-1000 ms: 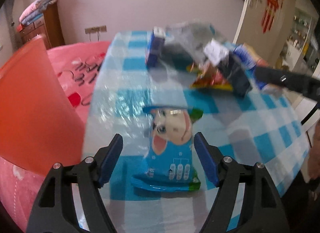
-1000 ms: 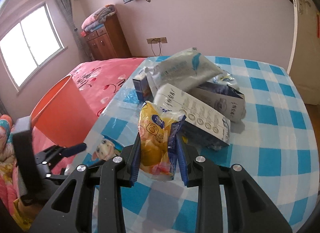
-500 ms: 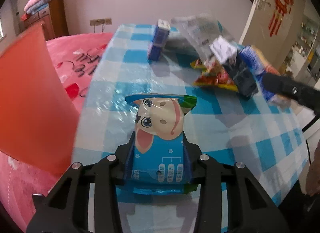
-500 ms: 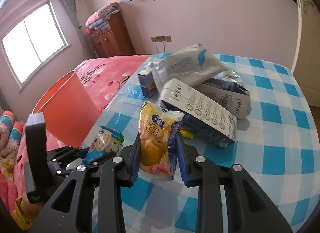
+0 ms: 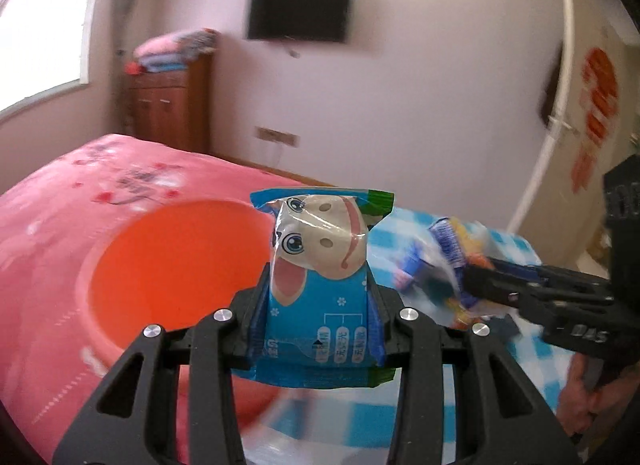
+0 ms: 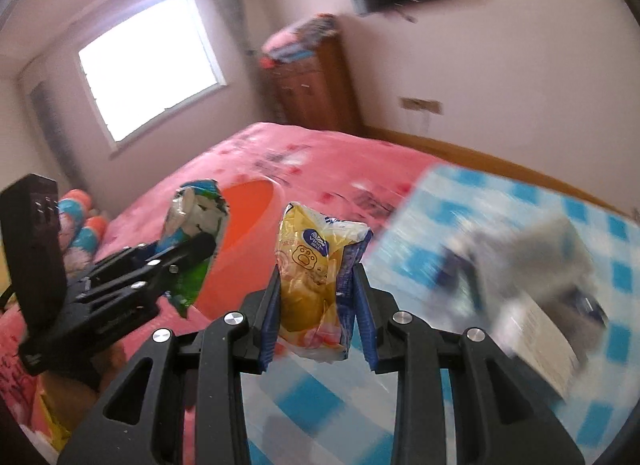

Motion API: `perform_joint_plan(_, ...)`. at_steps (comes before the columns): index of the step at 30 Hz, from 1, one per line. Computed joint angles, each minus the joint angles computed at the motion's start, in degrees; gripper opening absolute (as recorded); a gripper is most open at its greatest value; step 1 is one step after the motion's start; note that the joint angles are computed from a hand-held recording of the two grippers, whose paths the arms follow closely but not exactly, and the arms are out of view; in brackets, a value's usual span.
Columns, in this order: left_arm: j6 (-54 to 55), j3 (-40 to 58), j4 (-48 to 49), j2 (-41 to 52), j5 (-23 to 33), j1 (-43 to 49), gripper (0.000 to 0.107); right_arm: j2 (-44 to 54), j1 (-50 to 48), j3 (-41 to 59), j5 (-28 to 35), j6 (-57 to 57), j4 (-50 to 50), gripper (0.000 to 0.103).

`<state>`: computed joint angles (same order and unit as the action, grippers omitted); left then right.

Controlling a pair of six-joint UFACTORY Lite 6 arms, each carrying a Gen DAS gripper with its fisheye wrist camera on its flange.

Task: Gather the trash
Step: 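Open both tools over the orange bucket to drop both bags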

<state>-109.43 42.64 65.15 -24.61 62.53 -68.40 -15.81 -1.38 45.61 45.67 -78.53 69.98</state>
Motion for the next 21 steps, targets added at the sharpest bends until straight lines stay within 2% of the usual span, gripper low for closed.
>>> perform_joint_plan(2,2.0,-1.8,-0.9,-4.1,1.4,3.4,0.042,1.9,5.8,4.0,-2.3,2.3,0.5,0.035)
perform_joint_plan(4,4.0,-3.6,-2.0,-7.2,0.3,8.8,0.042,4.6,11.4,8.1,-4.4,3.8,1.1,0.036)
perform_joint_plan(6,5.1,-5.6,-2.7,-9.0,-2.2,14.0,0.042,8.5,17.0,12.7,-7.2,5.2,1.3,0.038)
perform_joint_plan(7,6.0,-6.8,-3.3,-9.8,-5.1,18.0,0.042,11.5,20.2,15.8,-8.5,6.4,1.0,0.039)
perform_joint_plan(9,6.5,-8.7,-4.3,-10.0,-8.8,23.4,0.042,16.1,24.5,20.0,-10.6,8.3,0.0,0.045)
perform_joint_plan(10,6.3,-9.4,-4.6,-10.0,-9.1,24.2,0.042,18.3,26.3,21.8,-11.6,9.6,-1.3,0.046)
perform_joint_plan(13,7.0,-11.6,-5.3,-11.2,-11.4,27.9,0.06,22.3,29.3,23.7,-14.9,12.2,-2.7,0.057)
perform_joint_plan(15,6.3,-13.1,-4.3,-12.9,-11.3,28.0,0.072,22.4,28.0,22.4,-14.6,10.2,0.0,0.082)
perform_joint_plan(19,2.2,-13.8,0.2,-13.9,-5.6,22.9,0.081,16.7,24.9,15.9,-17.1,5.0,5.8,0.085)
perform_joint_plan(21,-1.2,-13.4,2.4,-12.9,-1.4,19.3,0.085,13.3,22.9,12.2,-18.9,-0.4,10.9,0.091)
